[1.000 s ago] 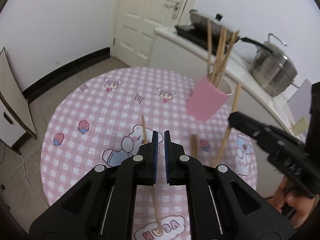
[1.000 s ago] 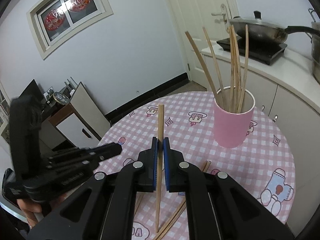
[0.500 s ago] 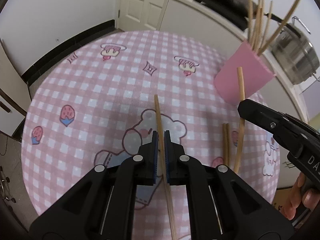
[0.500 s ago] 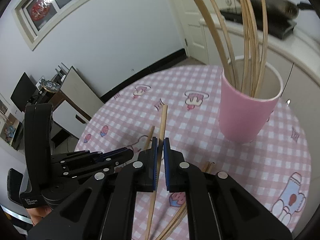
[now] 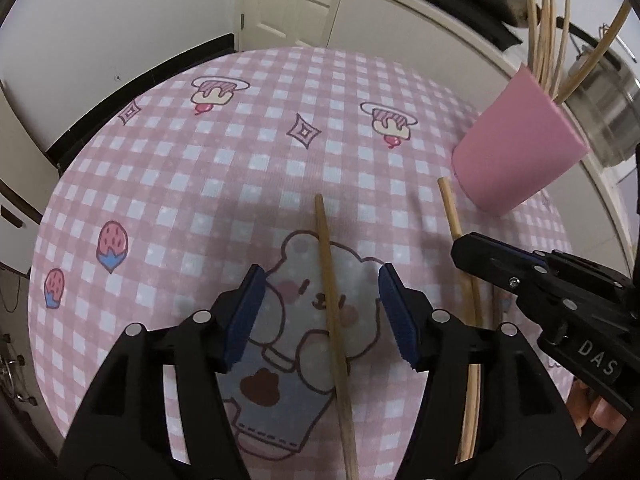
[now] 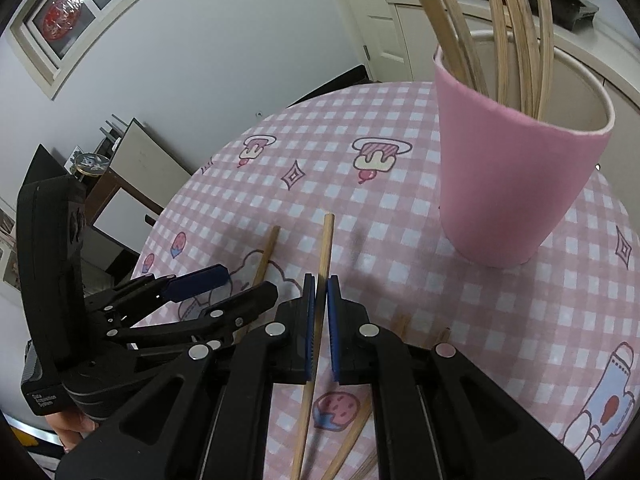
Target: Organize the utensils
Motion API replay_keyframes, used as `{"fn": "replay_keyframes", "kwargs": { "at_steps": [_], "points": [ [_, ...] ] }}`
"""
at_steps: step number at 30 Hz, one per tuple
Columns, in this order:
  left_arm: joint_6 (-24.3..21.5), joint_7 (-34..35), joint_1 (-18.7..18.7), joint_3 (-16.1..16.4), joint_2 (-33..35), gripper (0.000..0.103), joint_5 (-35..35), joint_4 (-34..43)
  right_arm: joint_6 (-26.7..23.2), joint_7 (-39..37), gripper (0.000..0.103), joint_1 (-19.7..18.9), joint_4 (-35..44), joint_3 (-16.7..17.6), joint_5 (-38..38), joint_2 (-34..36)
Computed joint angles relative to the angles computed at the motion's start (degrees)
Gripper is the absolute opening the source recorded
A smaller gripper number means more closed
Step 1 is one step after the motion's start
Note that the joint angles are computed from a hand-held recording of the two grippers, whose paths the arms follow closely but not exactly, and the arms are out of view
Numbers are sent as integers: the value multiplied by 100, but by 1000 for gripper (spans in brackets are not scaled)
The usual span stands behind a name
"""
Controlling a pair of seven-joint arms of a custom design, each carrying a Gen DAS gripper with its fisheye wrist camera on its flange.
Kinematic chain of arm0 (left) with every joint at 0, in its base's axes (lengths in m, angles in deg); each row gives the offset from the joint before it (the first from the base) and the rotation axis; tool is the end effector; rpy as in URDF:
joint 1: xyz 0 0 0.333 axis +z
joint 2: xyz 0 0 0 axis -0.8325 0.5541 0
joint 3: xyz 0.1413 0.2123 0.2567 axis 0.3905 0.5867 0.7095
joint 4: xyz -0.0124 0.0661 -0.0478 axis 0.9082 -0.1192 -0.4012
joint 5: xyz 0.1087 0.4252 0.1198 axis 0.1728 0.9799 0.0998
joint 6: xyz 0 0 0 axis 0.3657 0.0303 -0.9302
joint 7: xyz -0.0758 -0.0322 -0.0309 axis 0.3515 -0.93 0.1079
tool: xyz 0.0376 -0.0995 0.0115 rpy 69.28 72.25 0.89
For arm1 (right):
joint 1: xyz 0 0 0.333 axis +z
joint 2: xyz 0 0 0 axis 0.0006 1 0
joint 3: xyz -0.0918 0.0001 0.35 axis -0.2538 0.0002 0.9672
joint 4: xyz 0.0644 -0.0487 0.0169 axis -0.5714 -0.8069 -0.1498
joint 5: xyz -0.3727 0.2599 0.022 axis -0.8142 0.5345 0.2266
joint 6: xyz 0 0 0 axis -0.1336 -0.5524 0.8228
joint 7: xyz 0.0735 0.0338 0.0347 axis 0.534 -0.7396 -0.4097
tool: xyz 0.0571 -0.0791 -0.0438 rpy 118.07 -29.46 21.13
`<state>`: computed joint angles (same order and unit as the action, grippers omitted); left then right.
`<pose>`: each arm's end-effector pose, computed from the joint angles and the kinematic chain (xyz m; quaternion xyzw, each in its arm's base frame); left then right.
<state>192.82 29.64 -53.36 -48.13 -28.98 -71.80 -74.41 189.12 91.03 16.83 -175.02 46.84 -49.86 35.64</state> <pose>0.6691 -0.0960 0.3431 -0.6084 0.7498 -0.2491 0.0741 0.6600 0.3106 0.3737 -0.6851 0.6558 -0.0440 0.3139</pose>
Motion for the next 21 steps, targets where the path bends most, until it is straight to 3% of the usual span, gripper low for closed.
{"fn": "replay_keyframes", "kwargs": {
  "at_steps": [3,5,10,14,21],
  "points": [
    [121,-266,-155,139,20,50,351,-5,-8,-40,5,-36,-9,27,50,5],
    [251,-609,-320,316,11,33,821,-54,-20,-62,5,-46,4,39,74,14],
    [286,-693,-210,207,35,9,955,-50,-42,-49,5,-1,85,27,62,70],
    [320,-728,-134,125,40,8,884,-56,-18,-51,5,24,86,26,45,53],
    [349,167,267,-289,-312,7,-199,-298,129,-54,5,57,-19,32,16,-86]
  ]
}}
